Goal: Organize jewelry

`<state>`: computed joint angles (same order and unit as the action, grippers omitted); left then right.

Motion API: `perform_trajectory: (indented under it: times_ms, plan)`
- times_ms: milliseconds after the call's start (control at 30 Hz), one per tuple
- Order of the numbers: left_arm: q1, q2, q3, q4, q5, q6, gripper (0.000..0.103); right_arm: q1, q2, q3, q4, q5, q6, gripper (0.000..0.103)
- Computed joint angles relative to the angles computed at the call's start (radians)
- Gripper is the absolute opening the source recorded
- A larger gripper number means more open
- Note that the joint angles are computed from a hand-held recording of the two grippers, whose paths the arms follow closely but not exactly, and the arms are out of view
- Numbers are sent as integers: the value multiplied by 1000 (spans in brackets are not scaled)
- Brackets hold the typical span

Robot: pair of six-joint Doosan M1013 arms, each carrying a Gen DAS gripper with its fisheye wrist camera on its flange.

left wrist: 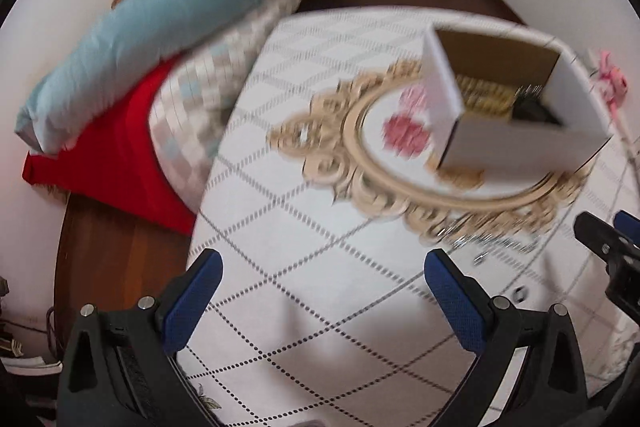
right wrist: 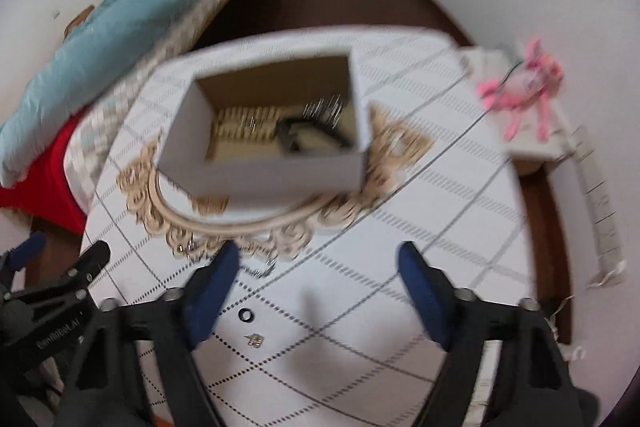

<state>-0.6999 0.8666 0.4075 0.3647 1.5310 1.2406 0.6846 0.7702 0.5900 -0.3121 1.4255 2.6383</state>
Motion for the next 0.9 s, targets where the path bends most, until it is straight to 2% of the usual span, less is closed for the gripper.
perform_trajectory:
  times_ms: [133, 200, 233, 267, 333, 367, 500, 600, 833, 900]
  plan:
    - [8, -14, 59, 4, 0, -11, 103, -3, 45, -28, 41, -1, -35, 67]
    - [12, -22, 81, 1, -2, -20, 103, -4, 73, -58, 65, 16, -59, 54]
    - [14, -22, 84, 0, 2, -23, 103, -1, 86, -76, 56, 35, -71, 52]
    - [16, -25, 92, -1, 2, -29, 103, 7, 97, -96, 26, 49, -90, 43]
    - [19, -25, 93, -5, 7, -33, 103, 16, 128, -151, -6, 99, -123, 32]
    - [19, -24, 92, -8, 10, -33, 103, 19, 138, -168, -18, 115, -133, 7]
    - [17, -25, 94, -25, -3, -23, 103, 17, 90, -77, -27, 43, -87, 1]
    - [13, -20, 82, -54, -12, -10, 103, 12, 34, 16, -44, -7, -21, 1]
    - [-5, 3, 32, -156, -37, 41, 103, -5, -92, 219, -67, -71, 119, 1]
    - [-14, 7, 27, -173, -55, 69, 100, -8, -111, 251, -71, -78, 142, 1]
